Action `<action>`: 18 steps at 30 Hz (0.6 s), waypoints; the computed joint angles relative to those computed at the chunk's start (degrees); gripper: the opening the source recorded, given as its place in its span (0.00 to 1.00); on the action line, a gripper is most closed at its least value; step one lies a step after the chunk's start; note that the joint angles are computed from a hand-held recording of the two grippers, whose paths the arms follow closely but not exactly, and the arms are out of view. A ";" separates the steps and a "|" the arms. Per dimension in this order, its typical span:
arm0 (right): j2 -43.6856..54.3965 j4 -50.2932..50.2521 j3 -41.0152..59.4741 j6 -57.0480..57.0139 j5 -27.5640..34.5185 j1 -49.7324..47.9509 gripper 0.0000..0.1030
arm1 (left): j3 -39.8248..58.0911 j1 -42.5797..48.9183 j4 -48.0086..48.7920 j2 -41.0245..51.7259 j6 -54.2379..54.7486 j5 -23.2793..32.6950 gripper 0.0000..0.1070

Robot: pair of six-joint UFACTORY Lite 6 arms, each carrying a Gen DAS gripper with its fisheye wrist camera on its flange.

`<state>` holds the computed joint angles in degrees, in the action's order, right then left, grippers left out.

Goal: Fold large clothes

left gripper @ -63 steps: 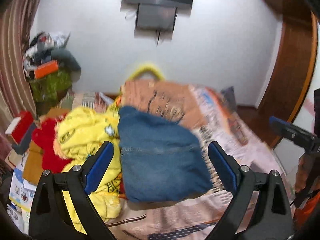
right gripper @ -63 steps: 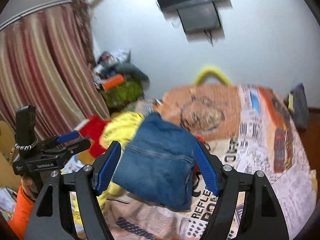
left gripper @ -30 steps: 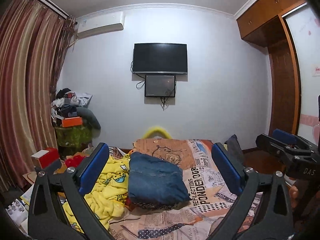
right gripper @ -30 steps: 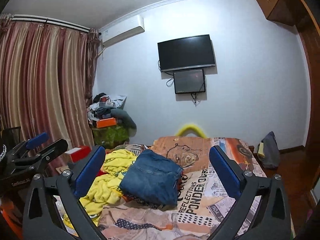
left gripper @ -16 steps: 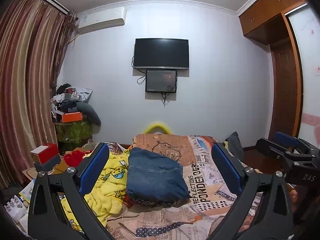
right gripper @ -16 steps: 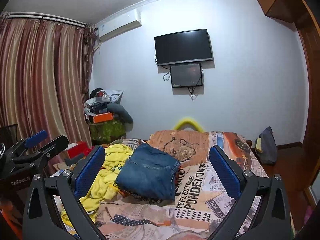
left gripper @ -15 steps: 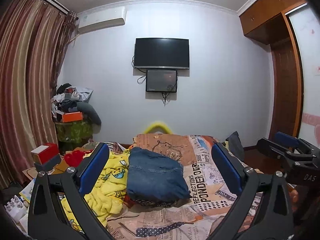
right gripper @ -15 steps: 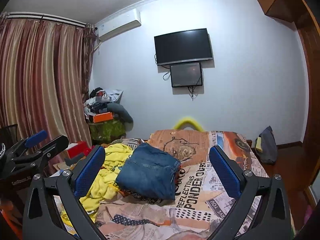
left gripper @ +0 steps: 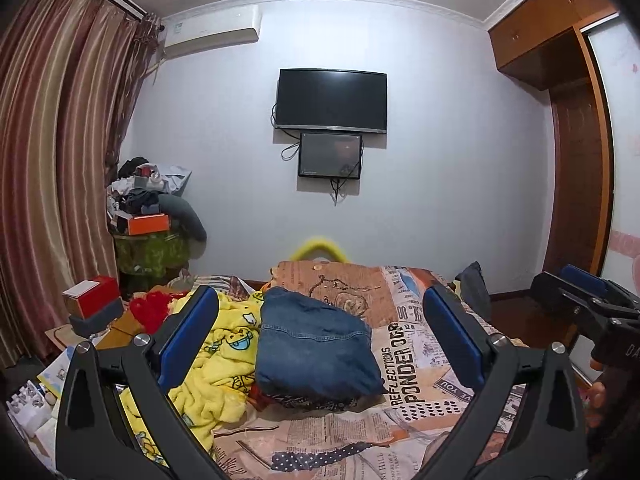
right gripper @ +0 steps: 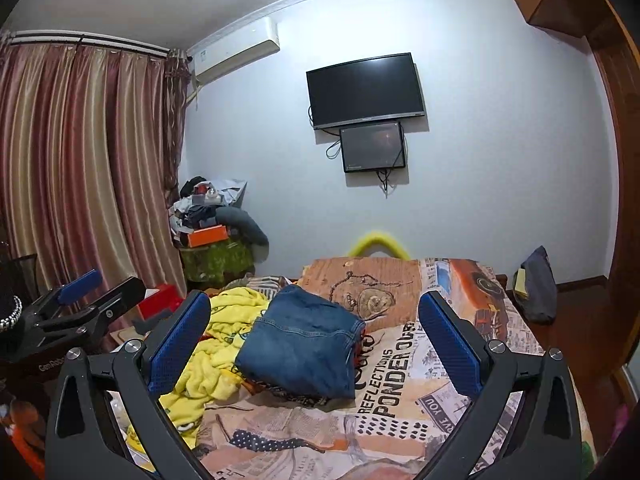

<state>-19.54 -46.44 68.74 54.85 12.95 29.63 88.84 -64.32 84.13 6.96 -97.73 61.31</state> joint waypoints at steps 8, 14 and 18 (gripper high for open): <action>0.38 5.22 0.25 -4.27 -0.06 -0.76 1.00 | -0.49 0.21 -0.28 -0.13 0.01 -0.55 0.96; 0.49 5.40 0.43 -4.53 0.16 -0.87 1.00 | -0.40 0.36 -0.26 -0.04 0.36 -1.44 0.96; 0.59 4.99 0.64 -4.07 0.45 -0.63 1.00 | -0.75 0.48 -0.29 -0.26 0.55 -2.67 0.96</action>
